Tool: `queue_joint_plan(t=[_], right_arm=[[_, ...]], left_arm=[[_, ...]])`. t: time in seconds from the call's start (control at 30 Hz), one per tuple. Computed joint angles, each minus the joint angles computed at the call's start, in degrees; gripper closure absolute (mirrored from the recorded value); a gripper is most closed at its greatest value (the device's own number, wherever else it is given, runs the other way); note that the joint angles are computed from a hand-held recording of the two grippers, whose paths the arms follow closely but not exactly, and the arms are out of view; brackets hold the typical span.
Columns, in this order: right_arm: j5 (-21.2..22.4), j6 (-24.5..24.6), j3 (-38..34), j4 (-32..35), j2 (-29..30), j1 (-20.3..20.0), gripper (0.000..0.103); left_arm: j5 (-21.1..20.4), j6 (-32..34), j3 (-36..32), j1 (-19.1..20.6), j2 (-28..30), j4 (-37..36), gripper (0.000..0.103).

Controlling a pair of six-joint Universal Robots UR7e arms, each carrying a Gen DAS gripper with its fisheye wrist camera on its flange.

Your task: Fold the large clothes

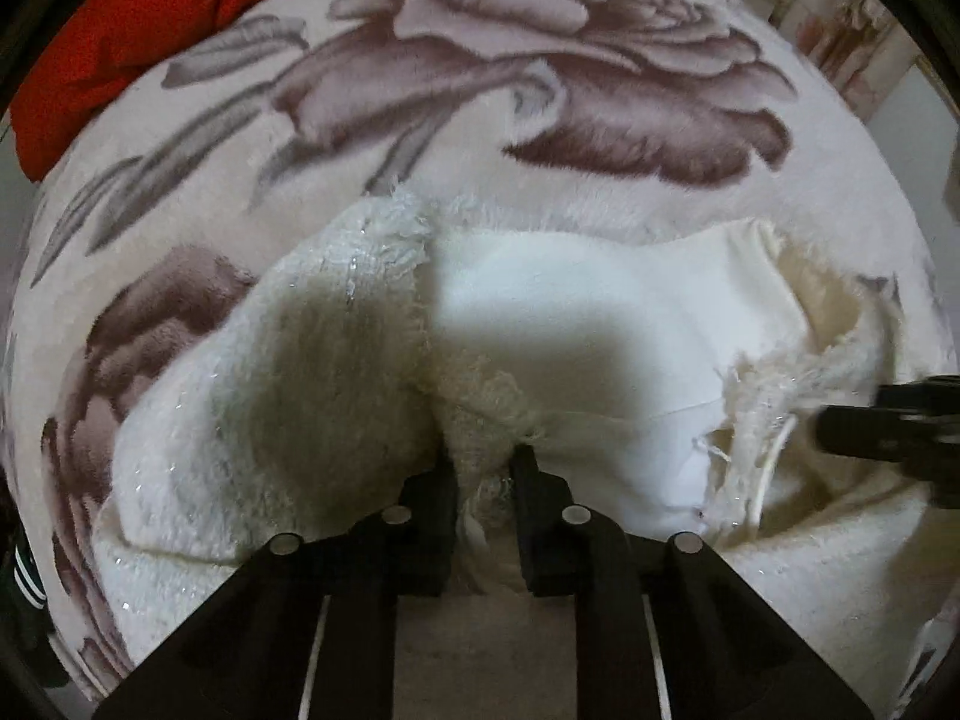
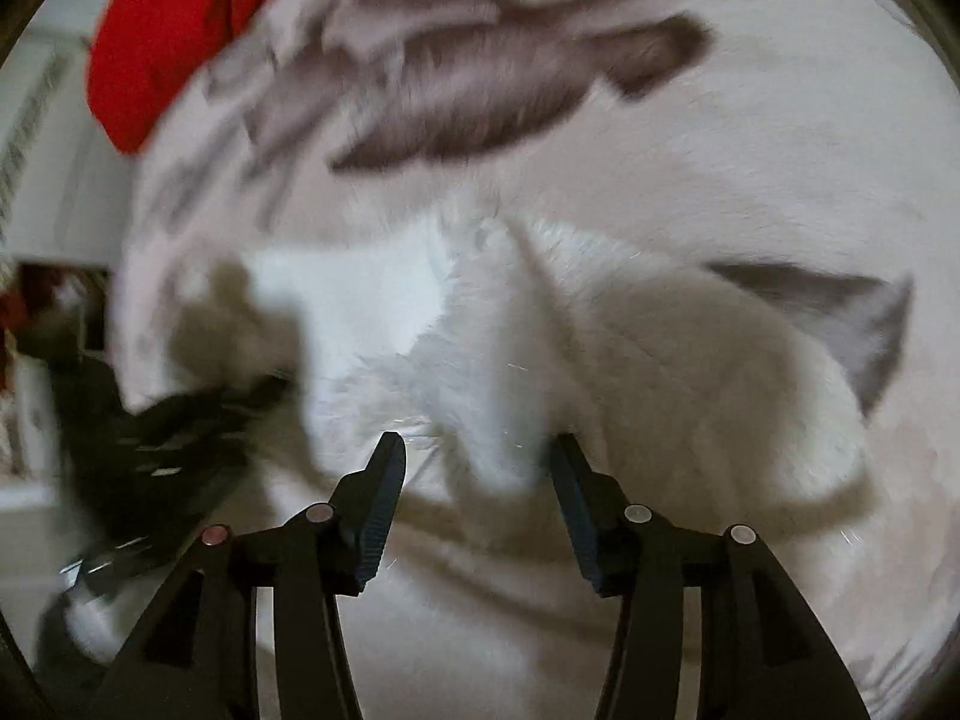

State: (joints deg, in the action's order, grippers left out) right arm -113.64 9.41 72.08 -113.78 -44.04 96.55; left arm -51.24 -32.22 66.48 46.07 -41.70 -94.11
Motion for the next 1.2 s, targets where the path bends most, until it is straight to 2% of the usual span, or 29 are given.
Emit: queue_joint_plan(t=[0.03,0.07,0.27,0.37,0.47,0.53,0.57,0.6,0.63,0.67,0.7,0.73,0.77,0.8,0.87,0.97,1.0,1.1,1.2], right_arm=[[-1.35,0.04,0.45,-1.11,0.27,0.21,0.071],[-2.70,0.18,1.78,-3.76,-0.02,0.48,0.096],[-5.46,0.12,4.32,-12.96,-2.57,2.30,0.097],[-7.26,2.76,2.84,-15.47,-2.39,2.52,0.097],[-7.31,4.35,-0.46,-14.71,-0.55,2.13,0.097],[-4.75,5.42,-4.16,-8.67,1.82,1.01,0.096],[-2.63,6.74,-5.55,-6.31,2.67,0.27,0.092],[-0.18,7.81,-5.41,-4.68,2.23,-0.49,0.086],[1.74,8.05,-4.27,-4.10,1.05,-0.86,0.080],[3.18,7.84,-2.09,-4.78,-0.77,-0.96,0.064],[4.67,7.85,2.02,-6.38,-4.07,-0.85,0.055],[5.68,8.06,5.05,-7.39,-6.51,-0.74,0.055],[7.47,8.26,9.19,-8.95,-9.76,-0.67,0.055],[9.93,9.02,14.86,-10.66,-14.14,-0.55,0.055],[12.54,11.69,22.33,-10.62,-19.78,-0.39,0.055],[19.31,20.14,36.60,-11.64,-28.39,-0.65,0.055],[22.19,23.91,41.82,-12.29,-30.76,-0.73,0.055],[29.39,32.02,53.60,-17.61,-33.09,-1.18,0.055],[31.22,37.03,60.75,-26.41,-30.90,-0.25,0.055]], left_arm=[[0.11,0.37,0.80,-0.28,-0.61,-1.49,0.091],[0.20,0.82,1.26,-0.48,-1.06,-2.77,0.091],[0.68,2.90,-0.44,-0.77,-1.47,-7.41,0.091],[0.55,3.31,-5.07,-0.08,1.22,-5.79,0.091],[-1.27,2.99,-8.92,1.31,3.79,-2.14,0.090],[-3.98,-1.00,-10.61,2.48,4.42,1.84,0.084],[-4.77,-2.04,-10.67,2.53,4.15,2.80,0.084],[-6.32,-2.30,-8.93,2.46,2.56,1.81,0.082],[-7.52,-2.36,-5.69,2.07,-0.04,-1.00,0.073],[-8.52,-2.45,-3.28,1.78,-2.06,-3.21,0.068],[-10.35,-3.00,0.66,1.33,-5.38,-6.41,0.049],[-11.42,-4.32,4.38,0.70,-8.67,-8.37,0.023],[-12.00,-4.69,7.10,0.32,-10.96,-10.28,0.013],[-11.96,-6.31,10.99,-0.54,-14.43,-11.51,0.009],[-11.25,-11.38,16.26,-2.40,-19.68,-9.60,0.009],[-10.28,-22.57,23.81,-6.42,-27.19,-1.82,0.009],[-10.46,-27.71,26.41,-8.07,-30.02,2.86,0.009],[-13.02,-38.22,32.01,-11.52,-36.14,11.60,0.009],[-16.38,-45.34,36.95,-13.91,-41.42,16.15,0.009]])
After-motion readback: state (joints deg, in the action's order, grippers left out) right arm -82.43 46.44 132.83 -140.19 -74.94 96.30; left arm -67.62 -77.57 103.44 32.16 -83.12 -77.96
